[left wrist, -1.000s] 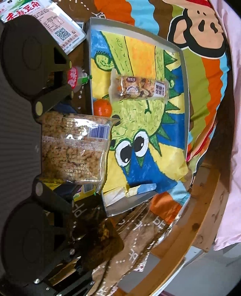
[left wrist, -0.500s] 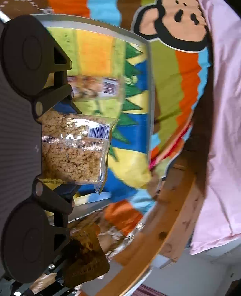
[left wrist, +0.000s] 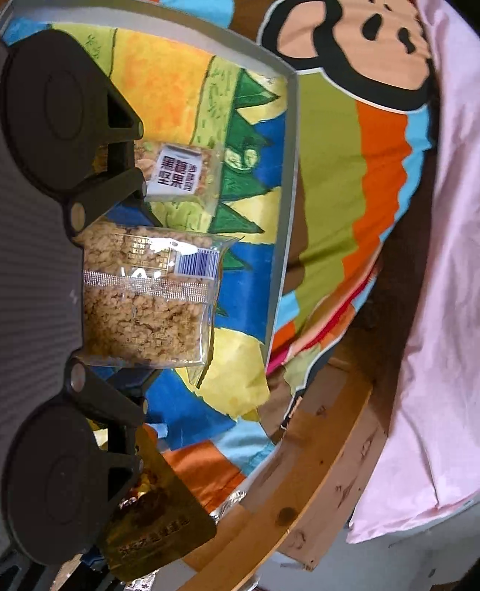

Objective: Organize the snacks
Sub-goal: 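Carry the rice-crispy bar and gold packet over the dinosaur tray with both tools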

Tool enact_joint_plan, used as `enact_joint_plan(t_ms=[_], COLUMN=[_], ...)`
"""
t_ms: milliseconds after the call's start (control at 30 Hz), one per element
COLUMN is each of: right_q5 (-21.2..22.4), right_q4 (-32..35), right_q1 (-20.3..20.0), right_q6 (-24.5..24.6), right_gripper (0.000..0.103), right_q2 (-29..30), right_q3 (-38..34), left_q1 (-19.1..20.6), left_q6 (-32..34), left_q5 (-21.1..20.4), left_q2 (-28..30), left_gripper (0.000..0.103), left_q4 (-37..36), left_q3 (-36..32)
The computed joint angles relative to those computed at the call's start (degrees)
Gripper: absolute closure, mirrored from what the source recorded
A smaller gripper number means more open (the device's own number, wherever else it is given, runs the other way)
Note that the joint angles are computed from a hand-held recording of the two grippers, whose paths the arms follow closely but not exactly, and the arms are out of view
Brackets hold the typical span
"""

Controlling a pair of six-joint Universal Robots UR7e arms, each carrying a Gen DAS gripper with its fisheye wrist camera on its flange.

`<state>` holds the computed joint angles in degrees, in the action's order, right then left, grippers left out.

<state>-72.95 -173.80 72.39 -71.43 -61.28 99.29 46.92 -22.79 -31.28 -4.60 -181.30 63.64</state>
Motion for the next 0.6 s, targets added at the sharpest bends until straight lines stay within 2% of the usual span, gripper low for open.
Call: enact_joint_plan(t_ms=[133, 500, 600], right_q5=[-3.3, -9.6, -10.3], right_q4=[3.3, 14.0, 14.4], right_q1=[1.2, 3.0, 3.3], right_q6=[1.7, 10.5, 11.3], right_gripper=[0.087, 0.086, 0.086], right_q2=[1.4, 6.1, 6.7], right_q3=[-2.6, -11.5, -12.5], left_q1=[0.4, 1.0, 1.1], left_q6=[-1.6, -3.5, -3.7], left_q5=[-0.5, 0.1, 0.4], left_q2=[-0.4, 0.0, 0.2], left_gripper=[0.027, 0.027, 0.027], left_q4=[1.2, 4.0, 4.6], left_q3=[0.6, -0.3, -0.7])
